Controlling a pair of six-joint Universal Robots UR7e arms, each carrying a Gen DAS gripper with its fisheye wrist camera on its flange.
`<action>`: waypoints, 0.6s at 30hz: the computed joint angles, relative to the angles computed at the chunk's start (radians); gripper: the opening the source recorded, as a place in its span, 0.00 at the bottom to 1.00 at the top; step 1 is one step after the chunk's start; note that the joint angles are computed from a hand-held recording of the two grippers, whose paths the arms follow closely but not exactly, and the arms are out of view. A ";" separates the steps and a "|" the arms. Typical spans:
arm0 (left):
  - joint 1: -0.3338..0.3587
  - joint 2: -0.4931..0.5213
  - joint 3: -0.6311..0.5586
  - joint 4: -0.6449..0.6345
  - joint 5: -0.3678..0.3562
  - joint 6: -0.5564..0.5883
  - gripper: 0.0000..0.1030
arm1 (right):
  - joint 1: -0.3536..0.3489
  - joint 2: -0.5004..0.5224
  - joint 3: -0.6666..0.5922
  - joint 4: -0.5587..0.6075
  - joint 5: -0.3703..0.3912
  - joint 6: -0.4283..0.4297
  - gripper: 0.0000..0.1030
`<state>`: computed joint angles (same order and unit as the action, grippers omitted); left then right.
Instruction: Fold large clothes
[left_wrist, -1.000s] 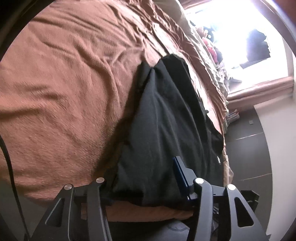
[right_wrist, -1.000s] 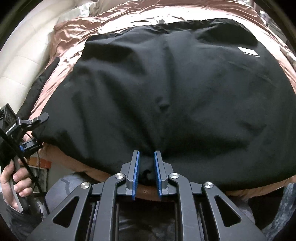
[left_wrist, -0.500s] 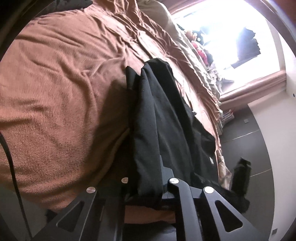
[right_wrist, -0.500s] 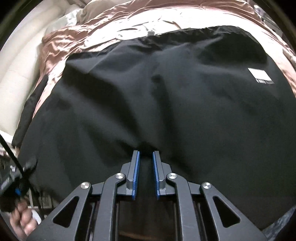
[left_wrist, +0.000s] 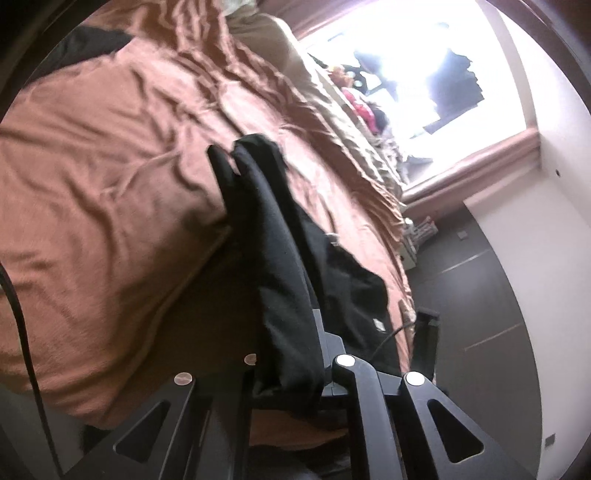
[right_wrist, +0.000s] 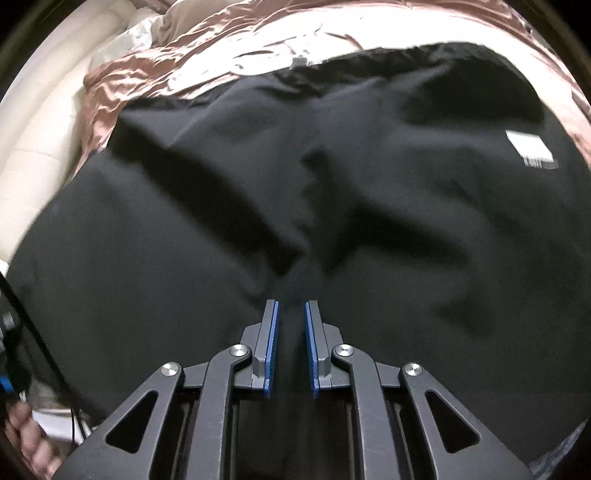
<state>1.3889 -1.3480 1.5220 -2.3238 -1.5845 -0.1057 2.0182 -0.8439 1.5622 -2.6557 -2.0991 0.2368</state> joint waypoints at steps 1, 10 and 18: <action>-0.011 0.000 0.000 -0.002 0.004 0.007 0.09 | 0.001 -0.019 0.040 -0.015 0.014 0.000 0.10; -0.117 0.010 0.010 -0.008 0.039 0.069 0.09 | -0.010 -0.096 0.212 -0.107 0.106 -0.033 0.09; -0.194 0.022 0.017 -0.006 0.062 0.088 0.09 | -0.044 -0.217 0.362 -0.225 0.228 -0.036 0.10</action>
<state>1.1950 -1.3260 1.5385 -2.3294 -1.5227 -0.0180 1.9740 -1.0608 1.9240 -2.8810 -1.8714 0.2011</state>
